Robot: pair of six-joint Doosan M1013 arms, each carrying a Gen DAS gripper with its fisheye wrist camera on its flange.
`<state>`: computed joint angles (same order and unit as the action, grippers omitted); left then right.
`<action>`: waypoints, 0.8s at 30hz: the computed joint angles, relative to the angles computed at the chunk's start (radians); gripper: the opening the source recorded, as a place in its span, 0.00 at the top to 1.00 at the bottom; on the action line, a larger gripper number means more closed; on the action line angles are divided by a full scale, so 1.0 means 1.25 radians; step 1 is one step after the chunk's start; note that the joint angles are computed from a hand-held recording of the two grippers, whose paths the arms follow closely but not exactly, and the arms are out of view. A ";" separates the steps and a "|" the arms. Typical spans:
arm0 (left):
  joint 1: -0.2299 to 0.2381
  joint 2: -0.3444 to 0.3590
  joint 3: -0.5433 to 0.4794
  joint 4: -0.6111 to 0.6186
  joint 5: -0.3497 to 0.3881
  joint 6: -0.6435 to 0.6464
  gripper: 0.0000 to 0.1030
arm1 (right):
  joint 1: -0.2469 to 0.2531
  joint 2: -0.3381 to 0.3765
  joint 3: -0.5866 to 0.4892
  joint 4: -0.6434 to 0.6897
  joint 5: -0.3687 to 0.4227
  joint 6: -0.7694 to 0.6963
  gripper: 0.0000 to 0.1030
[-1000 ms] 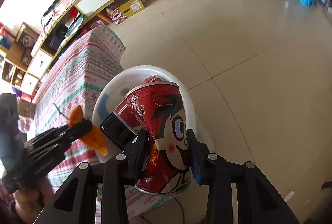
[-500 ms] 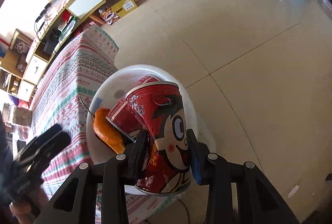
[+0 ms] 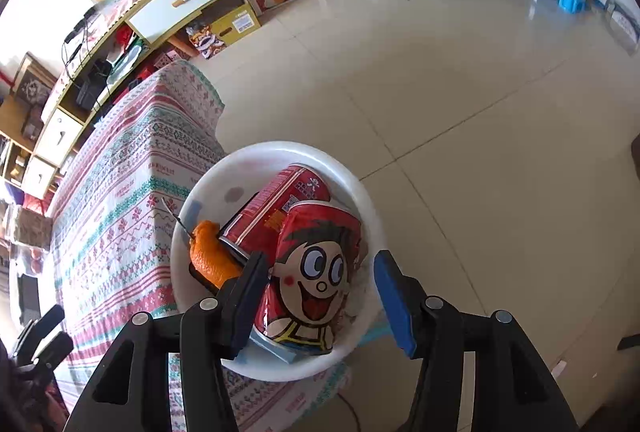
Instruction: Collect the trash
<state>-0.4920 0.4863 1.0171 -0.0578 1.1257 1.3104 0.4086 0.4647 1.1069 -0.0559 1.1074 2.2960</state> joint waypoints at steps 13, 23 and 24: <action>-0.016 -0.087 0.143 0.197 -0.026 -0.199 0.01 | 0.096 -0.031 0.010 -0.131 0.020 -0.054 0.24; -0.060 -0.166 0.261 0.345 -0.051 -0.355 0.01 | 0.179 -0.053 0.035 -0.175 -0.037 -0.174 0.15; -0.062 -0.171 0.268 0.352 -0.052 -0.367 0.01 | 0.183 -0.053 0.037 -0.178 -0.044 -0.183 0.15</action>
<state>-0.5696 0.2727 1.3525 0.3824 1.0604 0.8511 0.6380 0.3982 1.1527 -0.2787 1.0526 2.0667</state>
